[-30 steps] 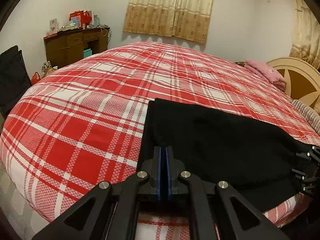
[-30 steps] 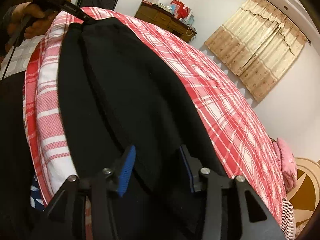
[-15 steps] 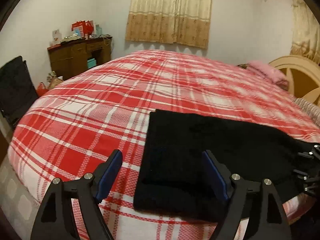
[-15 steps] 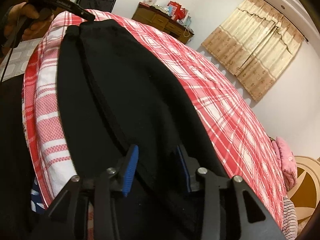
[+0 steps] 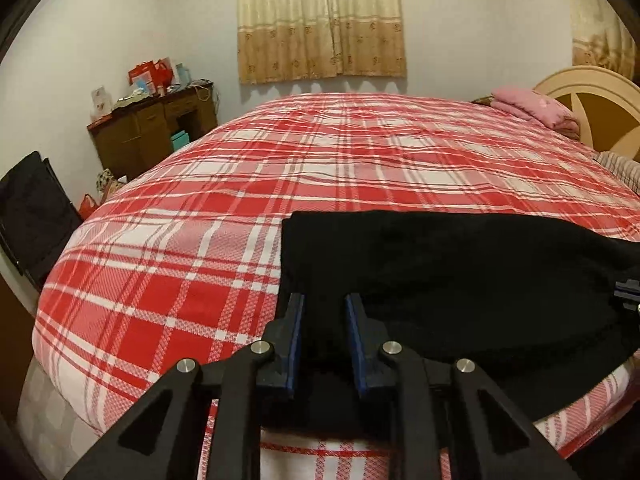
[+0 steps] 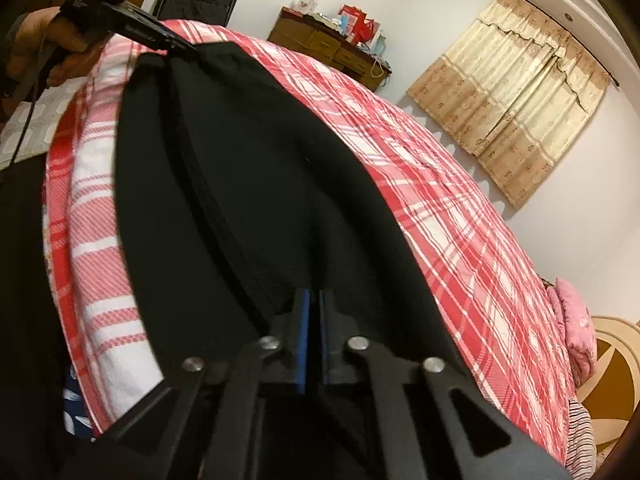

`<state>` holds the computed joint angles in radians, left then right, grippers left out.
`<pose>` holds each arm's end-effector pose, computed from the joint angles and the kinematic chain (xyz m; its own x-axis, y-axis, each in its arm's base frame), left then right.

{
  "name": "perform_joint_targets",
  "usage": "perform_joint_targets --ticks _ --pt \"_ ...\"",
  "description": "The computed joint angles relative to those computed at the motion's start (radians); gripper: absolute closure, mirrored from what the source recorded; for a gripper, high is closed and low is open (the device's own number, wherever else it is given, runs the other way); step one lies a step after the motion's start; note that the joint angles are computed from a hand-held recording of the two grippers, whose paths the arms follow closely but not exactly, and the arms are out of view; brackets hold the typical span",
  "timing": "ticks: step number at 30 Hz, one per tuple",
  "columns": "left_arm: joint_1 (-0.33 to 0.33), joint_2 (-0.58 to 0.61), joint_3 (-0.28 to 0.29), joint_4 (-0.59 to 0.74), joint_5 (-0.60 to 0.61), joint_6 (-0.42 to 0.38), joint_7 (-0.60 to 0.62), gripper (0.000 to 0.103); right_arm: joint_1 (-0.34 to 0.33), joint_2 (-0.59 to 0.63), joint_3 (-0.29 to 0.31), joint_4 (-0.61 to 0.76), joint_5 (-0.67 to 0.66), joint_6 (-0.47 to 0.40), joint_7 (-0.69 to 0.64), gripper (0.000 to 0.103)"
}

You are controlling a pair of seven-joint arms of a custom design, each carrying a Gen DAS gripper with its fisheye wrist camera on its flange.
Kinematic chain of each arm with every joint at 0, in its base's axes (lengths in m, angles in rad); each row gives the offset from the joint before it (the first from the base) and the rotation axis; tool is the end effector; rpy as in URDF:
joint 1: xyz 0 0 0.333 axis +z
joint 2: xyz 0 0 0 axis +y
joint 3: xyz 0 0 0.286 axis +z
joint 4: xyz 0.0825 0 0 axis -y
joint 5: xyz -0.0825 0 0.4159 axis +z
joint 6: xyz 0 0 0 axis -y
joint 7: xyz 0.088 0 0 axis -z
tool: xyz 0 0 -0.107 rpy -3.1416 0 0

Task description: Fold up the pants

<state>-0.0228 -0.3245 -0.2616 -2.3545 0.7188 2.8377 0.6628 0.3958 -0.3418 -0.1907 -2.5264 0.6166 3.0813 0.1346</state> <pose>0.4984 -0.1877 0.4893 0.0160 -0.9990 -0.0424 -0.6152 0.0236 -0.7880 0.4999 0.0543 0.4416 0.6145 -0.5979 0.5147 -0.2447 -0.7647 -0.5961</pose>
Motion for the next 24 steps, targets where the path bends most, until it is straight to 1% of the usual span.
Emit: perform_joint_targets --ticks 2,4,5,6,9,11,12,13,14,15,16,17,18,19,20,21,22,23,24 --pt "-0.024 -0.011 0.031 -0.015 -0.053 0.031 0.034 0.081 0.022 -0.02 -0.02 -0.006 0.019 0.001 -0.022 0.1" --pt "-0.055 -0.017 0.064 -0.025 -0.126 0.046 0.094 0.082 0.032 -0.048 -0.031 -0.014 0.032 -0.004 -0.028 0.1" --pt "-0.073 -0.02 0.081 -0.032 -0.169 0.058 0.127 0.087 0.03 -0.061 -0.03 -0.017 0.033 -0.013 -0.024 0.101" --pt "-0.106 -0.027 0.113 -0.046 -0.235 0.076 0.177 0.088 0.031 -0.075 -0.031 -0.021 0.035 -0.016 -0.024 0.101" --pt "-0.161 -0.053 0.164 -0.081 -0.379 0.104 0.267 0.089 0.002 -0.105 -0.005 -0.032 0.011 -0.042 0.0 0.102" --pt "-0.135 -0.051 0.136 -0.08 -0.393 0.1 0.275 0.089 -0.012 -0.112 0.009 -0.04 -0.01 -0.049 0.009 0.102" --pt "-0.132 -0.051 0.132 -0.082 -0.405 0.103 0.281 0.089 -0.032 -0.104 0.027 -0.038 -0.034 -0.06 0.023 0.101" --pt "-0.135 -0.05 0.133 -0.084 -0.423 0.11 0.289 0.091 -0.038 -0.096 0.032 -0.039 -0.047 -0.061 0.026 0.098" --pt "-0.145 -0.048 0.141 -0.085 -0.448 0.118 0.302 0.102 -0.025 -0.09 0.024 -0.043 -0.046 -0.042 0.013 0.082" --pt "-0.168 -0.046 0.162 -0.086 -0.486 0.129 0.325 0.103 -0.008 -0.078 0.017 -0.049 -0.04 -0.008 0.003 0.055" --pt "-0.171 -0.048 0.165 -0.087 -0.507 0.138 0.331 0.103 -0.007 -0.072 0.014 -0.046 -0.044 -0.007 0.009 0.044" --pt "-0.169 -0.05 0.164 -0.087 -0.52 0.145 0.335 0.103 -0.001 -0.075 0.01 -0.047 -0.042 -0.012 0.016 0.039" --pt "-0.172 -0.051 0.167 -0.087 -0.531 0.151 0.347 0.103 0.032 -0.08 -0.022 -0.045 -0.024 -0.023 -0.003 0.04" --pt "-0.169 -0.054 0.164 -0.089 -0.535 0.153 0.354 0.103 0.035 -0.078 -0.023 -0.042 -0.022 -0.039 -0.004 0.042" --pt "-0.164 -0.055 0.158 -0.088 -0.536 0.15 0.357 0.103 0.011 -0.065 0.007 -0.042 -0.041 -0.031 0.011 0.052" --pt "-0.159 -0.055 0.151 -0.087 -0.535 0.14 0.36 0.103 -0.004 -0.048 0.031 -0.045 -0.06 -0.004 0.015 0.058" --pt "-0.157 -0.054 0.147 -0.086 -0.532 0.13 0.366 0.103 -0.008 -0.036 0.04 -0.047 -0.075 0.019 0.014 0.059" --pt "-0.137 -0.054 0.124 -0.082 -0.524 0.111 0.373 0.102 -0.014 -0.017 0.051 -0.048 -0.093 0.046 0.018 0.062" --pt "-0.083 -0.055 0.069 -0.07 -0.45 0.067 0.323 0.102 -0.006 -0.002 0.047 -0.046 -0.103 0.067 0.018 0.064"
